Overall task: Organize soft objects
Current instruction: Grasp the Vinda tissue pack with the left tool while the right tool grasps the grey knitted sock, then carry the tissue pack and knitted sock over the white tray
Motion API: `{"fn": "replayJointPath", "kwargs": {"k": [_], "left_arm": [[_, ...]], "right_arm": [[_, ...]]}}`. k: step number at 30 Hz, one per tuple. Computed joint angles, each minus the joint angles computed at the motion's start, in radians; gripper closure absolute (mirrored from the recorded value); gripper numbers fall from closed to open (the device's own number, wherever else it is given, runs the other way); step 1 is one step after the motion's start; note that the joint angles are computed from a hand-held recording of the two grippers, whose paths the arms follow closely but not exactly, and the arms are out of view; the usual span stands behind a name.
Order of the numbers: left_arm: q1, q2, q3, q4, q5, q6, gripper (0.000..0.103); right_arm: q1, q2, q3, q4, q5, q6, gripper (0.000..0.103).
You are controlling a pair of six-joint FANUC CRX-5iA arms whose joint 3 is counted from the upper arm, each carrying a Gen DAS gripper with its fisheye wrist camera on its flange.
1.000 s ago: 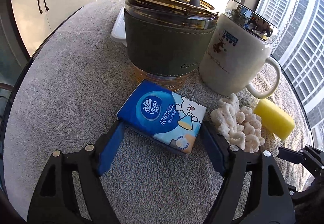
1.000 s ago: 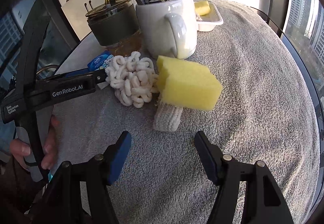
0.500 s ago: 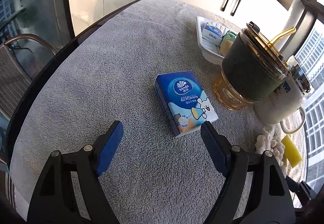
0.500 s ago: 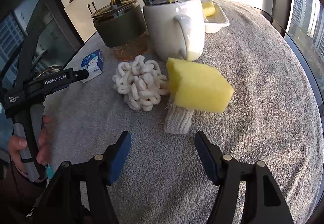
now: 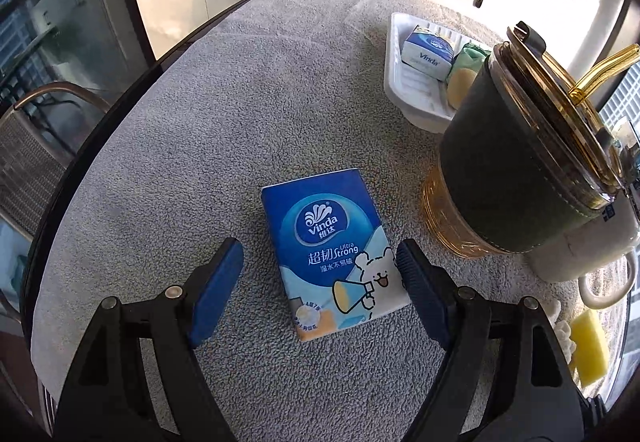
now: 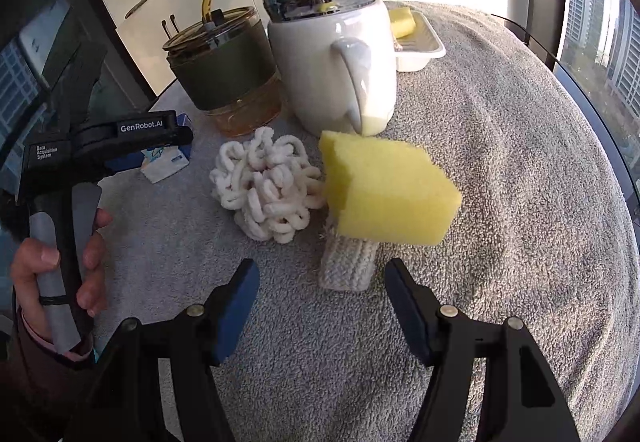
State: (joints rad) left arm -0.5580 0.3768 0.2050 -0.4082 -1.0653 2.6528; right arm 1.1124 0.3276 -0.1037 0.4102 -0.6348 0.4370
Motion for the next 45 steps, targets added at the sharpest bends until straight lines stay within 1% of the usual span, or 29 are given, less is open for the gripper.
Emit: {"fn": "replayJointPath", "kwargs": {"k": [1,2,3,4,5,6,7,8,10,12,15,17,23,26,28,30,32,33,34,37,40,45], "left_arm": [[0.004,0.003,-0.001,0.005,0.000,0.003,0.024],[0.006,0.006,-0.002,0.010,-0.003,0.004,0.025],[0.003,0.012,0.007,-0.003,-0.009,0.006,0.026],[-0.004,0.019,0.017,-0.016,-0.024,0.003,0.026],[-0.008,0.024,0.025,-0.021,-0.036,-0.004,0.028],[-0.015,0.028,0.032,-0.033,-0.048,-0.003,0.031],[-0.026,0.024,0.031,-0.050,-0.053,0.010,0.044],[-0.033,0.017,0.026,-0.066,-0.054,0.024,0.052],[-0.023,-0.013,-0.018,-0.047,-0.003,0.017,0.052],[-0.015,-0.034,-0.048,-0.030,0.025,-0.008,0.052],[0.006,-0.077,-0.111,0.011,0.088,-0.026,0.052],[0.010,-0.097,-0.135,0.025,0.102,-0.036,0.052],[-0.021,-0.129,-0.148,-0.033,0.065,-0.028,0.052],[-0.025,-0.154,-0.168,-0.040,0.065,-0.030,0.052],[-0.030,-0.167,-0.173,-0.056,0.049,-0.029,0.052],[-0.034,-0.184,-0.185,-0.069,0.048,-0.024,0.052],[-0.045,-0.196,-0.185,-0.098,0.030,-0.008,0.052],[-0.051,-0.200,-0.184,-0.113,0.020,-0.001,0.052],[-0.056,-0.204,-0.185,-0.126,0.015,0.003,0.052],[-0.063,-0.210,-0.181,-0.151,-0.017,0.009,0.052],[-0.051,-0.221,-0.192,-0.146,-0.023,0.001,0.052],[-0.037,-0.234,-0.201,-0.160,-0.039,-0.001,0.052]], "right_arm": [[0.000,0.002,-0.009,0.033,0.006,-0.039,0.041],[0.003,0.009,-0.008,0.065,-0.006,-0.065,0.050],[0.006,0.020,0.005,0.077,-0.030,-0.070,0.055],[0.007,0.027,0.012,0.095,-0.051,-0.085,0.063],[0.007,0.032,0.019,0.099,-0.064,-0.089,0.068],[0.006,0.033,0.020,0.098,-0.065,-0.090,0.071],[0.004,0.031,0.018,0.093,-0.061,-0.091,0.073],[0.003,0.028,0.016,0.089,-0.057,-0.089,0.075],[0.006,0.023,0.012,0.080,-0.054,-0.068,0.075],[0.011,0.016,0.008,0.081,-0.059,-0.059,0.076],[0.022,-0.004,-0.008,0.066,-0.051,-0.047,0.076],[0.028,-0.016,-0.018,0.059,-0.054,-0.043,0.076],[0.035,-0.055,-0.056,0.077,-0.067,-0.078,0.076],[0.038,-0.072,-0.068,0.089,-0.088,-0.109,0.076],[0.040,-0.094,-0.086,0.089,-0.088,-0.121,0.076],[0.039,-0.124,-0.109,0.076,-0.064,-0.122,0.076],[0.032,-0.162,-0.150,0.065,0.005,-0.132,0.076],[0.029,-0.174,-0.158,0.054,0.024,-0.131,0.076],[0.032,-0.177,-0.160,0.069,0.012,-0.150,0.076],[0.050,-0.177,-0.165,0.160,-0.067,-0.209,0.075],[0.045,-0.183,-0.164,0.161,-0.110,-0.215,0.075],[0.033,-0.204,-0.185,0.197,-0.169,-0.260,0.075]]}}
